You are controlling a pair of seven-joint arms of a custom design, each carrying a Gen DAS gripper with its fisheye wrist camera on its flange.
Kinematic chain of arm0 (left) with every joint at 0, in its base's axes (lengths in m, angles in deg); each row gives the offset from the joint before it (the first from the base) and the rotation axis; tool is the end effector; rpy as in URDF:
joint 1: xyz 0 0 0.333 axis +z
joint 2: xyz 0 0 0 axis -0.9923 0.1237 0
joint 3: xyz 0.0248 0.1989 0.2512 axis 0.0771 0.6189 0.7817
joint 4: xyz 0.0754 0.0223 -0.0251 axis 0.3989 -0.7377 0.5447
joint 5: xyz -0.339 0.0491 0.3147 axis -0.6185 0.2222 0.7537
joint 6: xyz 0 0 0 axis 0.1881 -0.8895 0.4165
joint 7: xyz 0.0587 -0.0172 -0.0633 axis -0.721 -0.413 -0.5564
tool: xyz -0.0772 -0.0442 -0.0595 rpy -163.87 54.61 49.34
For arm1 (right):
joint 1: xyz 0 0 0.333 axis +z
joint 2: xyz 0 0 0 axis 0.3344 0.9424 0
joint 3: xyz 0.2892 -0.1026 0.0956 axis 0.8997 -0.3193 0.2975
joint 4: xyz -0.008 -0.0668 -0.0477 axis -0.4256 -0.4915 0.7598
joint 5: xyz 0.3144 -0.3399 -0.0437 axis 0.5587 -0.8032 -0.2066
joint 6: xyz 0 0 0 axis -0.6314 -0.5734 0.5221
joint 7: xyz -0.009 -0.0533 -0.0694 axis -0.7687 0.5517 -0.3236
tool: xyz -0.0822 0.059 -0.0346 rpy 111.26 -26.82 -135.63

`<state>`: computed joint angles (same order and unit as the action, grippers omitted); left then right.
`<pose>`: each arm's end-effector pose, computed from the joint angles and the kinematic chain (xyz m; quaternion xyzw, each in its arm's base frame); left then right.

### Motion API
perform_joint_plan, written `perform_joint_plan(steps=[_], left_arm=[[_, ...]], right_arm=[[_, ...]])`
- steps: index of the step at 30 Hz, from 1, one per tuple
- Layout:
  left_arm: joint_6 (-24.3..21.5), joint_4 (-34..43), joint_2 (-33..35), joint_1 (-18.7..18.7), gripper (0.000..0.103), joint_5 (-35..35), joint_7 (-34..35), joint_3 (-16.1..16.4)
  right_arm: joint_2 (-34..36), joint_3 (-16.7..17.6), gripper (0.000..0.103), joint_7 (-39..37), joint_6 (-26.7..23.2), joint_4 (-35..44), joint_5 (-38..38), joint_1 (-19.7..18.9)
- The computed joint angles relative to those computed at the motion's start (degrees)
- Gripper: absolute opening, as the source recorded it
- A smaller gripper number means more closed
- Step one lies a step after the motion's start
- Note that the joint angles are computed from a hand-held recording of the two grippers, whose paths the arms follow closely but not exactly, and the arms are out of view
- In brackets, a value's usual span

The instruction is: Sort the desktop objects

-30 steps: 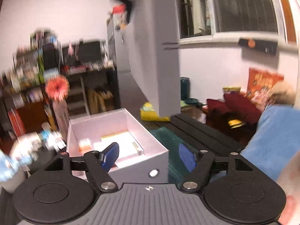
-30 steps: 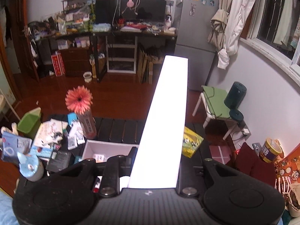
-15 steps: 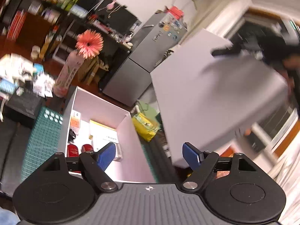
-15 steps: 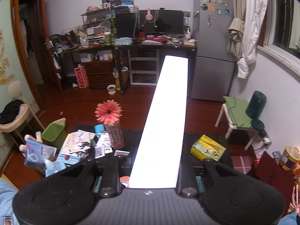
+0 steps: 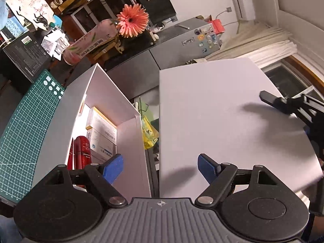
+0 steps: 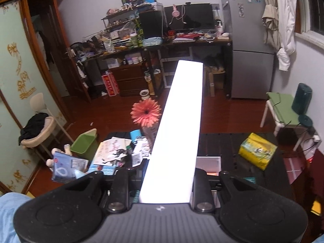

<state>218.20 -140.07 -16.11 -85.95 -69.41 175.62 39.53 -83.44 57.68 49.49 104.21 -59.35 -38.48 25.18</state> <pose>0.7063 -0.3048 0.4381 0.5047 -0.5924 0.5636 0.2769 0.6106 0.1191 0.7005 -0.4977 0.7605 -0.2682 0.3194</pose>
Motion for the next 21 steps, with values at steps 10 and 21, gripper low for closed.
perform_joint_plan(steps=[10, 21], left_arm=[[-10.5, 3.4, 5.8, 3.9, 0.082, -8.0, -2.4, -2.0], [-9.8, 4.1, 6.8, 3.7, 0.085, -5.4, -5.2, -2.1]], right_arm=[[-1.9, -1.6, 0.023, -2.9, 10.4, -5.8, 9.9, 0.4], [-3.5, -3.6, 0.023, -9.2, 21.1, -14.6, 24.8, 0.1]])
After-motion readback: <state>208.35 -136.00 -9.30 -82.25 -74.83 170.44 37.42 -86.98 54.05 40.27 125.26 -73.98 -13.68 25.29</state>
